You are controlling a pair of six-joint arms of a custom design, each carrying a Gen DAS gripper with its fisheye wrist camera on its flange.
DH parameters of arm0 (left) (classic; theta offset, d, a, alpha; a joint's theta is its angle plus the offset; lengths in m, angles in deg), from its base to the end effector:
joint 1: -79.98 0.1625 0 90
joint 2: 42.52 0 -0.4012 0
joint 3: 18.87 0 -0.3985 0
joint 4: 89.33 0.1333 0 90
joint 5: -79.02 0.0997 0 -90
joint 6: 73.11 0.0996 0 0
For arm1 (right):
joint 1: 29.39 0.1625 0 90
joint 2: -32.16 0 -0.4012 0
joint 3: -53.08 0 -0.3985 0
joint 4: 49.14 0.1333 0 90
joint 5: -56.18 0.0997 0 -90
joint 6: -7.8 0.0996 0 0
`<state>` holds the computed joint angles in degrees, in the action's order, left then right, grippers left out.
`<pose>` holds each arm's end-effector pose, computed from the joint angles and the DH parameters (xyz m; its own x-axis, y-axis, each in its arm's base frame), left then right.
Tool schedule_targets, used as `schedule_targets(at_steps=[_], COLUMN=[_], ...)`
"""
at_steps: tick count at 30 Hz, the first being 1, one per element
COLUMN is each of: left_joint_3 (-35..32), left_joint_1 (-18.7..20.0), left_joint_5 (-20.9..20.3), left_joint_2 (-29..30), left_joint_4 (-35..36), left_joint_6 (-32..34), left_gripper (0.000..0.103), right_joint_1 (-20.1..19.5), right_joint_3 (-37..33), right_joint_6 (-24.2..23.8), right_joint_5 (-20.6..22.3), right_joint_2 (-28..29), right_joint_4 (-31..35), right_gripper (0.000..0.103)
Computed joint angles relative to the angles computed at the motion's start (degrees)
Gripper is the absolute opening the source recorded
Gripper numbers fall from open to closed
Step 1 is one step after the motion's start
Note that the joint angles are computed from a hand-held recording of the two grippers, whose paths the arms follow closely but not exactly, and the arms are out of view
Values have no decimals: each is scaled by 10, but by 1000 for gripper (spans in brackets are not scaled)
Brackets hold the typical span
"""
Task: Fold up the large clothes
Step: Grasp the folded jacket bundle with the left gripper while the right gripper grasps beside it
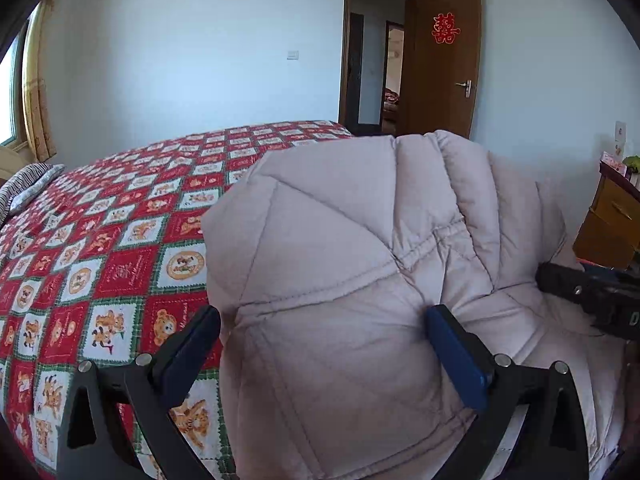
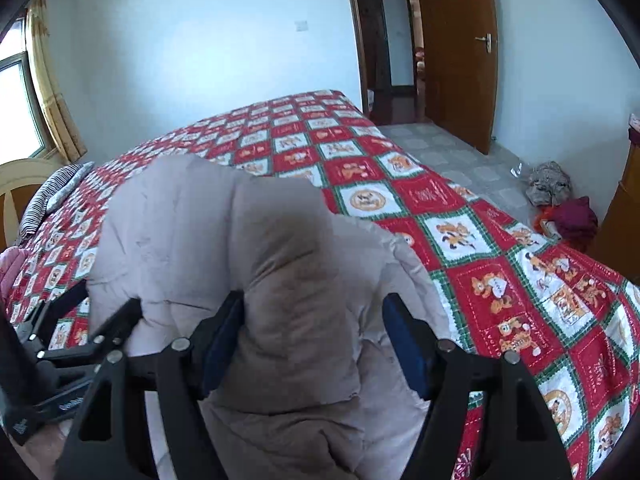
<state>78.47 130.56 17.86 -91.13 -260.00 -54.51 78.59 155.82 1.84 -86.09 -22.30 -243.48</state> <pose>-0.2783 -0.6241 0.1427 -0.6231 0.5494 -0.5567 0.7782 0.5068 -0.3708 0.2385 -0.5583 0.2402 -0.7625 0.3777 0.5253 -0.2529 0.5734 -0.7793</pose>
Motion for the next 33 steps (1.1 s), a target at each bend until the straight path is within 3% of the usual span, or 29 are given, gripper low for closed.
schedule_targets(at_steps=[2,6,13,33], left_joint_3=[-6,-11,-26,-24], left_joint_1=[2,6,1,1], left_joint_5=[-3,-8,19,29], left_joint_2=[7,18,36,49], left_joint_4=[14,27,51,38], left_joint_6=[-6,-21,-31,-36], left_gripper=[102,102,102,102], right_joint_1=[-16,-23,-49,-67], right_joint_3=[22,28,37,39], right_joint_6=[20,8,44,60], right_joint_5=[23,22,62,88], right_joint_2=[-8,4,-9,2], right_joint_4=[-11,-35,1,-7], right_gripper=[76,76,79,87])
